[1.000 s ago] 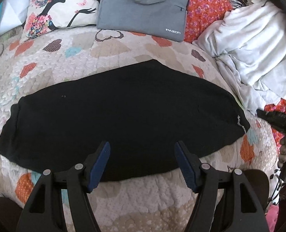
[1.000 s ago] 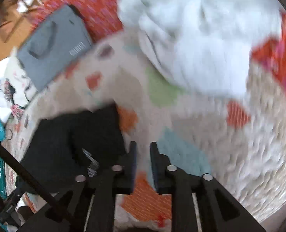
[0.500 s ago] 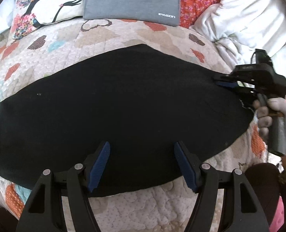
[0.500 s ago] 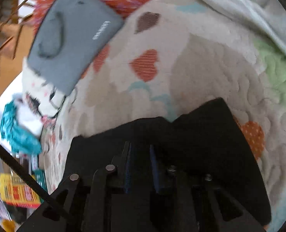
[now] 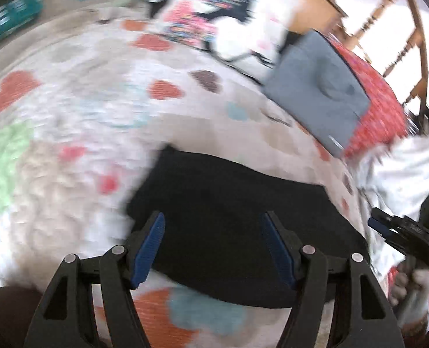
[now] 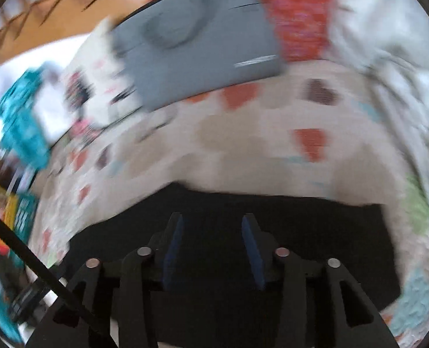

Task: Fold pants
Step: 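Grasp the folded pants with the left gripper while the right gripper presses them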

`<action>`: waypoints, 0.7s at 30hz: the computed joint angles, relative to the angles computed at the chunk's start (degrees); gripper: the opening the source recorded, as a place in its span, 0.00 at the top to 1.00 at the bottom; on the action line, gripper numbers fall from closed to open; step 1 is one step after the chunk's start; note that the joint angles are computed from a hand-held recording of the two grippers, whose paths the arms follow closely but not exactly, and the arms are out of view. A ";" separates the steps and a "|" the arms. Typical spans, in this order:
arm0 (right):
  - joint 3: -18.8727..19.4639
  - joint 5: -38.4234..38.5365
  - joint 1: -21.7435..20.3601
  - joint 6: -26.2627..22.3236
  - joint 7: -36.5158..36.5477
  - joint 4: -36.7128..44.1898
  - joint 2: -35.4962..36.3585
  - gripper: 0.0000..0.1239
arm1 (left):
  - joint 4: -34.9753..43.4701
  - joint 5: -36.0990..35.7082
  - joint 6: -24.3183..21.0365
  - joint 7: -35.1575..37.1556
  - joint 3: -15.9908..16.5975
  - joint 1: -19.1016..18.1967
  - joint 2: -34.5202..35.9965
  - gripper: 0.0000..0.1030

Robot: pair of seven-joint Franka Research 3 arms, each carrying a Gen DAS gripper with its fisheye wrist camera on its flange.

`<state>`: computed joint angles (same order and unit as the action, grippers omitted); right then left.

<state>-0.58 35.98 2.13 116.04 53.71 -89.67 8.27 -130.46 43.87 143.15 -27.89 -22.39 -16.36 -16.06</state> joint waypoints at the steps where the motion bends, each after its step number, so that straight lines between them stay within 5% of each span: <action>1: 0.78 -0.27 0.74 -1.80 -0.34 0.00 -0.27 0.61 | -1.47 -0.06 -0.01 -1.35 -0.05 0.05 -1.09 0.34; 4: 3.17 -0.86 3.94 -8.73 0.46 1.24 0.34 0.61 | -3.80 -1.85 -0.08 -2.84 0.21 0.00 -2.35 0.34; 7: 5.12 -2.52 7.67 -13.43 2.18 2.99 2.00 0.61 | -7.14 -1.99 4.73 -5.39 0.77 1.02 -4.01 0.34; 14: 7.98 -13.37 17.99 -16.71 9.65 12.09 10.86 0.59 | -7.74 1.29 9.62 -7.91 -0.58 4.07 -3.19 0.29; 21: 7.24 -26.88 27.16 -23.89 16.90 28.08 22.51 0.49 | -10.98 9.37 18.18 -18.90 -2.94 9.31 -5.59 0.24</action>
